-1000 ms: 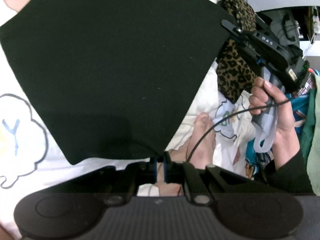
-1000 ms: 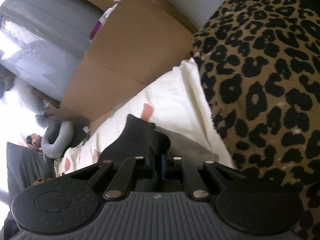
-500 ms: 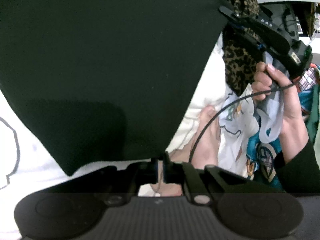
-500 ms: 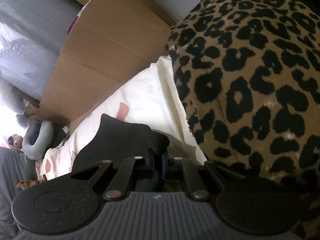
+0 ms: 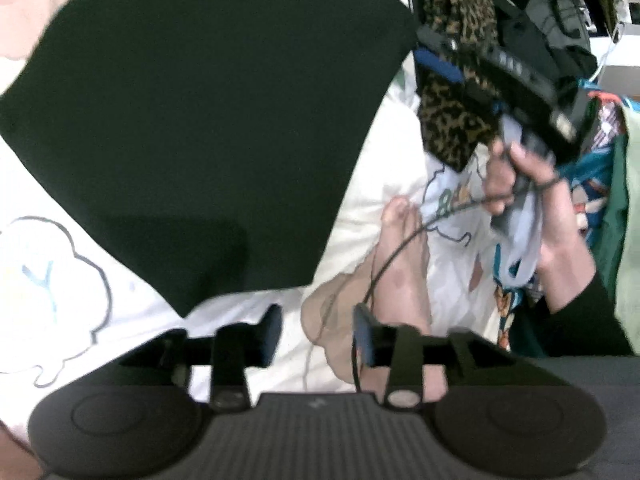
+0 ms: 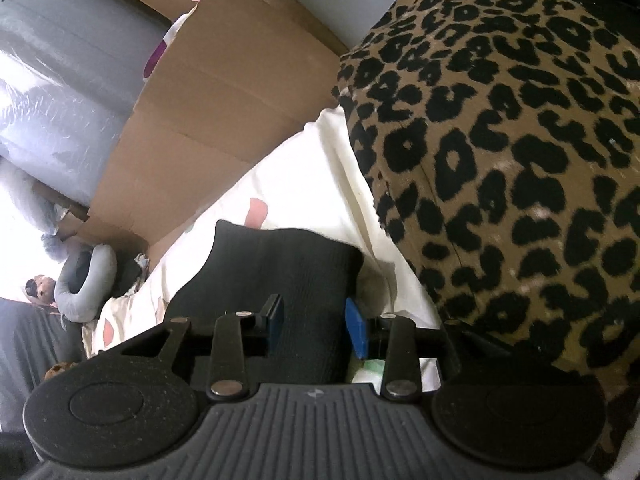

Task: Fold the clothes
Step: 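Lower the pants onto the blanket with the left tool while the right tool opens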

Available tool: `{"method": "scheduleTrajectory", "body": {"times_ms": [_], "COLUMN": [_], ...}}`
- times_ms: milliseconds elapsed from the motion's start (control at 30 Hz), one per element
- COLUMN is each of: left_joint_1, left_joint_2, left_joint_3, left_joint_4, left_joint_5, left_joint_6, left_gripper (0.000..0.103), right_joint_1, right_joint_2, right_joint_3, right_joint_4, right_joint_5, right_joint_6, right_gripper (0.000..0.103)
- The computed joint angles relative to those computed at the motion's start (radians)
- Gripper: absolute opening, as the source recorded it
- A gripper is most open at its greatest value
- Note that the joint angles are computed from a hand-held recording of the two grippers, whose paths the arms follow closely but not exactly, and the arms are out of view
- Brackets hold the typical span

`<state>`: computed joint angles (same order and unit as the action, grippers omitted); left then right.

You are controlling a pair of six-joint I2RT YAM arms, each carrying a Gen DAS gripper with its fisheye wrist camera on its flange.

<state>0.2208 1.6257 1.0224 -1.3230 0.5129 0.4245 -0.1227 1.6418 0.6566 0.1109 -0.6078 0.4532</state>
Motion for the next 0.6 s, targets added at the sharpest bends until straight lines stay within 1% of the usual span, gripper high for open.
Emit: {"method": "scheduleTrajectory", "body": {"times_ms": [67,200,300,433,500,600], "left_joint_1": [0.008,0.022,0.038,0.031,0.028,0.012], "left_joint_2": [0.040,0.121,0.186,0.240,0.269,0.288], "left_joint_3": [0.079,0.220,0.317,0.378,0.410,0.422], "left_joint_4": [-0.013,0.002,0.027,0.089,0.106,0.145], "left_joint_5": [-0.021,-0.038,-0.035,-0.085,-0.092,-0.105], "left_joint_6": [0.027,0.082,0.086,0.063,0.049,0.042], "left_gripper": [0.043,0.043,0.048,0.048,0.048,0.050], "right_joint_1": [-0.003,0.003,0.007,0.017,0.017,0.015], "right_joint_2": [-0.013,-0.038,-0.045,-0.056,-0.062,-0.066], "right_joint_3": [-0.006,-0.024,-0.034,-0.044,-0.048,-0.045], "right_joint_4": [-0.027,-0.073,-0.092,-0.110,-0.118,-0.146], "right_joint_5": [-0.019,-0.043,-0.050,-0.041,-0.044,-0.042], "right_joint_6": [-0.015,-0.054,-0.069,-0.082,-0.087,-0.111], "right_gripper": [0.037,0.037,0.037,0.037,0.037,0.037]}}
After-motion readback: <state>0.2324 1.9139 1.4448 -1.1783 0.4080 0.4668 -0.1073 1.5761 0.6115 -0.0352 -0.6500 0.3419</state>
